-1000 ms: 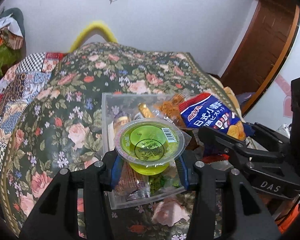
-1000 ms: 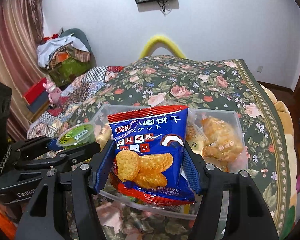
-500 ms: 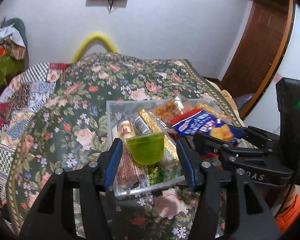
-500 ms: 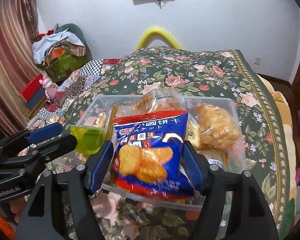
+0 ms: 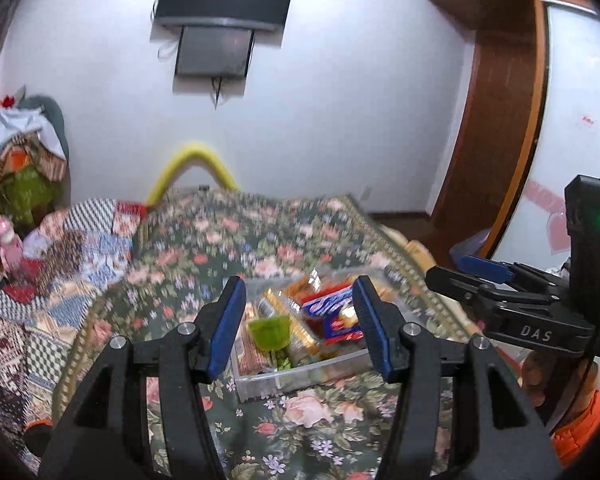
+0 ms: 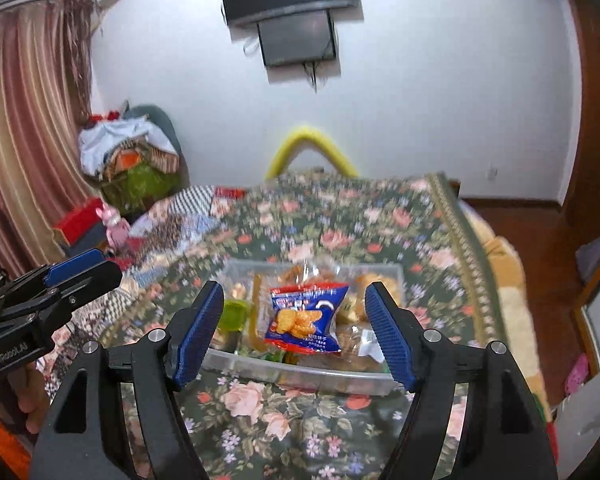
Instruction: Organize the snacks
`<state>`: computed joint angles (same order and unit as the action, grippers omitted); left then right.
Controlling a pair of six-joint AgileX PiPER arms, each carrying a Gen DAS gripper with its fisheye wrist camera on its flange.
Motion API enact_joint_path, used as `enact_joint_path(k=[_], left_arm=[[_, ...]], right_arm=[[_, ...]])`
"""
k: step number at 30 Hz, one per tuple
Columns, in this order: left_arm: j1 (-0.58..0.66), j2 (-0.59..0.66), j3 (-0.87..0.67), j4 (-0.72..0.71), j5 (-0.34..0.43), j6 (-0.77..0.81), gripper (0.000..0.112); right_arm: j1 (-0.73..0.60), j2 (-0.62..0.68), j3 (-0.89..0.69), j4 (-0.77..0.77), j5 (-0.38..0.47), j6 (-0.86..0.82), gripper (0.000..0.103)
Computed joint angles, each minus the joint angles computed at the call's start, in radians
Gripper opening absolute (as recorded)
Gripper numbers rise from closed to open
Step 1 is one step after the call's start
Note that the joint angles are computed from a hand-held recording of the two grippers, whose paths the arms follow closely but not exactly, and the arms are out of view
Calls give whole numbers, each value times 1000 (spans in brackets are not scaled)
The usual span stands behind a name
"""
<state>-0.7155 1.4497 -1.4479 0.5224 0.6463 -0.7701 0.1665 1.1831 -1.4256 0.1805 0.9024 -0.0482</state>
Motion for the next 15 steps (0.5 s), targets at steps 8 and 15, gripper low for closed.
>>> enact_joint_path(k=[8, 15], left_arm=[[-240, -127, 25, 380, 139, -275, 65], [-380, -157, 29, 542, 256, -383, 87]], right_arm=[[66, -166, -3, -69, -4, 70, 79], [200, -244, 26, -246, -15, 214, 92]])
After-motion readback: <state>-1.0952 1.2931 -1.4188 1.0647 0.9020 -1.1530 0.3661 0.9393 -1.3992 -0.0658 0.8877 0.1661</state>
